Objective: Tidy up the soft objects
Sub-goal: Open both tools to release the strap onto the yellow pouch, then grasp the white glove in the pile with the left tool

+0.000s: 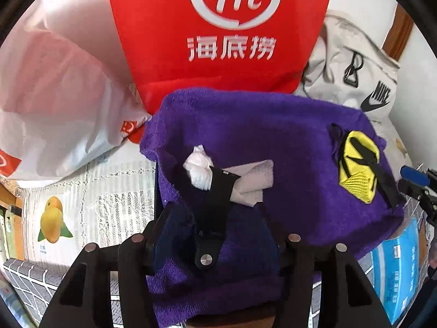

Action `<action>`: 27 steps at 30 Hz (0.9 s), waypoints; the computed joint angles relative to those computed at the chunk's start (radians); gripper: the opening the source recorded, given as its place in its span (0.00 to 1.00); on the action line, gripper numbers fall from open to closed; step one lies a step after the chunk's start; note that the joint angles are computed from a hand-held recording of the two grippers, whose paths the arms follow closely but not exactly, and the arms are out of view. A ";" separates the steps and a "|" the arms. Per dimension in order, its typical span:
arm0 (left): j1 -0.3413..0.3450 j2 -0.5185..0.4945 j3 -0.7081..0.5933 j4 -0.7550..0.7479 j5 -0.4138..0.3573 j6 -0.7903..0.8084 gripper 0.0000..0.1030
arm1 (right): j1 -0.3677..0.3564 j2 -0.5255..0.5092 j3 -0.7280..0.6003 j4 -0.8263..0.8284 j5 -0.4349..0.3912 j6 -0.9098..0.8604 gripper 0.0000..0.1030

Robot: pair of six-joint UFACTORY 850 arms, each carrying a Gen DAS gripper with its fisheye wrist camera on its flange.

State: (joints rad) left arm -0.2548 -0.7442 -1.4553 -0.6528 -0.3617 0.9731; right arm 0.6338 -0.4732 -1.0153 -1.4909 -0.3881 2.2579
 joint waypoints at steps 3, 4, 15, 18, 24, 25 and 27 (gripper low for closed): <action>0.005 0.031 0.031 -0.035 0.016 0.035 0.53 | 0.023 0.023 0.023 -0.044 -0.012 0.079 0.36; 0.007 0.047 0.048 -0.036 0.025 0.040 0.53 | 0.030 0.025 0.025 -0.042 -0.015 0.084 0.36; 0.051 0.244 0.276 -0.231 0.065 0.275 0.53 | 0.164 0.077 0.052 0.000 -0.091 0.132 0.36; 0.072 0.307 0.350 -0.341 0.048 0.396 0.53 | 0.213 0.091 0.061 0.027 -0.113 0.139 0.36; 0.117 0.443 0.520 -0.538 -0.064 0.664 0.56 | 0.303 0.109 0.082 0.077 -0.165 0.180 0.37; 0.121 0.466 0.552 -0.562 -0.071 0.703 0.56 | 0.316 0.111 0.086 0.084 -0.172 0.190 0.37; 0.126 0.501 0.605 -0.590 -0.095 0.752 0.58 | 0.354 0.113 0.096 0.096 -0.196 0.219 0.37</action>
